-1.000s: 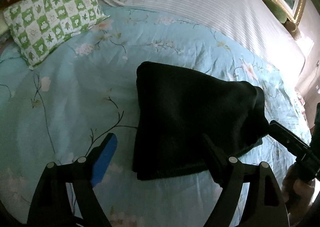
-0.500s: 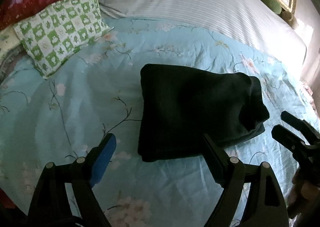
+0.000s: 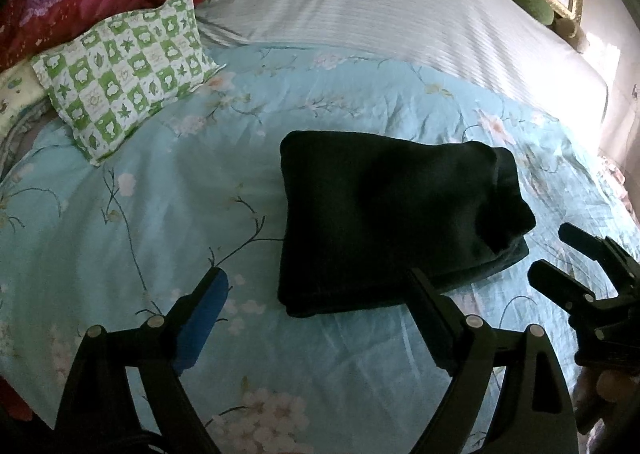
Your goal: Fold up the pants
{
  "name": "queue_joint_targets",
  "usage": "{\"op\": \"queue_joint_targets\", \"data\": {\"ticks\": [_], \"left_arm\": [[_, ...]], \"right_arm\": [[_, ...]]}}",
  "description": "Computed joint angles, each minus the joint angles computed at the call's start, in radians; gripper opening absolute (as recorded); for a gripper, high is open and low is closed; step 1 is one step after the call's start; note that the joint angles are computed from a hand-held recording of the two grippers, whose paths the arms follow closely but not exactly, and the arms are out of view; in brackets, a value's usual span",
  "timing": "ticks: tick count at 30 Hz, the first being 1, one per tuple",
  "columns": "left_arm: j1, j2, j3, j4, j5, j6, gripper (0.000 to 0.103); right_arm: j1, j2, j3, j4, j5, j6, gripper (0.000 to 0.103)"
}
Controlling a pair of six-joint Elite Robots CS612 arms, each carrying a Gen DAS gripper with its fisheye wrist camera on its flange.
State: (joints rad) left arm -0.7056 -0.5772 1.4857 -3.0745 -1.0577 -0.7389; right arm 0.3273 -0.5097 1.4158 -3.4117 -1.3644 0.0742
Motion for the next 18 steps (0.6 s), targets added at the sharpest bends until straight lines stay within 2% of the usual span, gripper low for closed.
{"op": "queue_joint_targets", "data": {"ticks": [8,18], "left_arm": [[-0.006,0.015,-0.010,-0.004,0.020,0.036,0.091],[-0.006,0.024,-0.015,0.013,0.021,0.016,0.092]], "right_arm": [[0.007,0.016,-0.011,-0.015,-0.001,-0.023,0.101],[0.008,0.026,-0.018,-0.004,-0.019,0.011,0.101]]}}
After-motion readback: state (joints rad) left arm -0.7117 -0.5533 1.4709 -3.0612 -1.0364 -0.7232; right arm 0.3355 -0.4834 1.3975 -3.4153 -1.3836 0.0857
